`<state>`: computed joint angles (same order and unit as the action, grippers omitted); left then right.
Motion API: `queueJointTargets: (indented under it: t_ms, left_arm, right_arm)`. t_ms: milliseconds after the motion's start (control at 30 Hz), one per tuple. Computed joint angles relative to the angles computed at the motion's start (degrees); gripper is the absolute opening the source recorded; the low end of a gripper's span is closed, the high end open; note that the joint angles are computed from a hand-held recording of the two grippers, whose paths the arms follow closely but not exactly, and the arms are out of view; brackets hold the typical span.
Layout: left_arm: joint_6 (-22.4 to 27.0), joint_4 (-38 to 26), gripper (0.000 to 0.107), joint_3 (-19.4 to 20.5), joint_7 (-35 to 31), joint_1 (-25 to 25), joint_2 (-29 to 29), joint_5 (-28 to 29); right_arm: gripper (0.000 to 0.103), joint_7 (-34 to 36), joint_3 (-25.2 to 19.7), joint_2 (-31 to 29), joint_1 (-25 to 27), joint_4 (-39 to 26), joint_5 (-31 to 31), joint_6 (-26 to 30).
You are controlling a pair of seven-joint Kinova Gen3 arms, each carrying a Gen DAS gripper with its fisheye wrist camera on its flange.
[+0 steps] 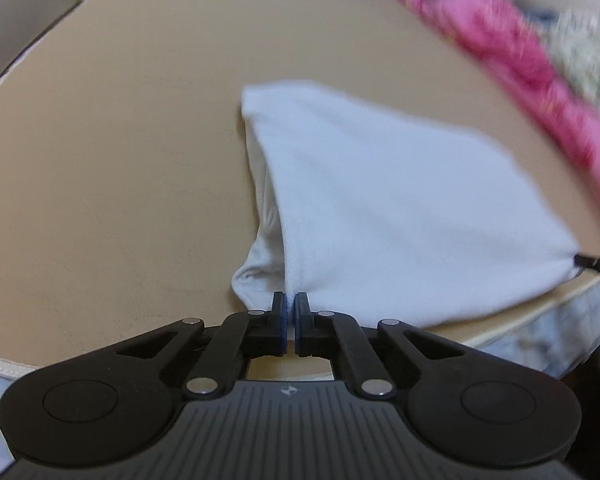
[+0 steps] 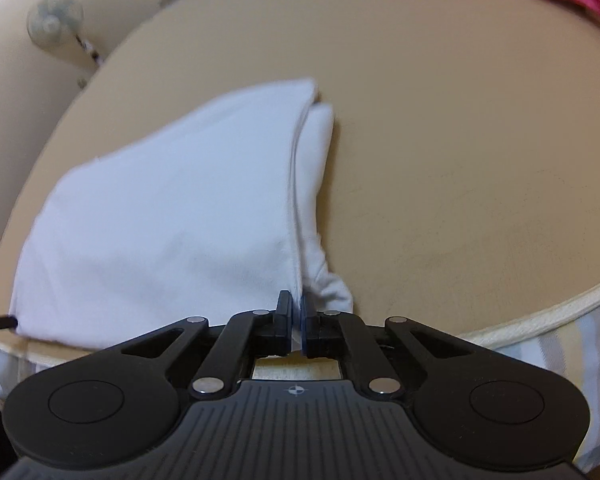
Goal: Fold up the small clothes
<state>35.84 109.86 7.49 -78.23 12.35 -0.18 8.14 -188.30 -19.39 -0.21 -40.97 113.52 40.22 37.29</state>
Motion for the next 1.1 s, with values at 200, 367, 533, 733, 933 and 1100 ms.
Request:
queueJointTargets:
  t_ms: [200,367,533,733,933,1100]
  left_arm:
    - [8.9,-4.1,0.004,-1.4,4.3,3.6,5.0,-6.0]
    - [2.9,-1.9,0.012,0.4,6.5,2.1,1.7,-6.5]
    - [-0.4,-3.2,0.012,-3.5,10.5,9.2,3.1,-12.3]
    - [10.2,-9.4,0.013,-3.8,19.2,15.2,10.6,-24.7]
    - [8.1,-7.6,0.016,0.5,21.7,12.0,8.6,-27.5]
    - [7.6,-6.9,0.016,0.4,23.2,11.9,7.9,-27.9]
  right_arm:
    - [0.003,4.0,-12.5,1.8,12.4,-1.3,-5.9,3.6]
    - [0.009,3.8,-8.3,5.4,2.4,-5.7,0.6,14.6]
    - [0.014,-4.2,-2.0,1.3,-4.0,-2.4,7.8,9.9]
    - [0.024,6.4,-12.6,11.1,7.3,-9.1,-0.1,13.5]
    - [0.025,-1.6,-8.4,8.5,0.4,-8.4,6.9,15.9]
    - [0.026,-5.1,-12.1,10.2,2.8,-9.0,11.1,16.8]
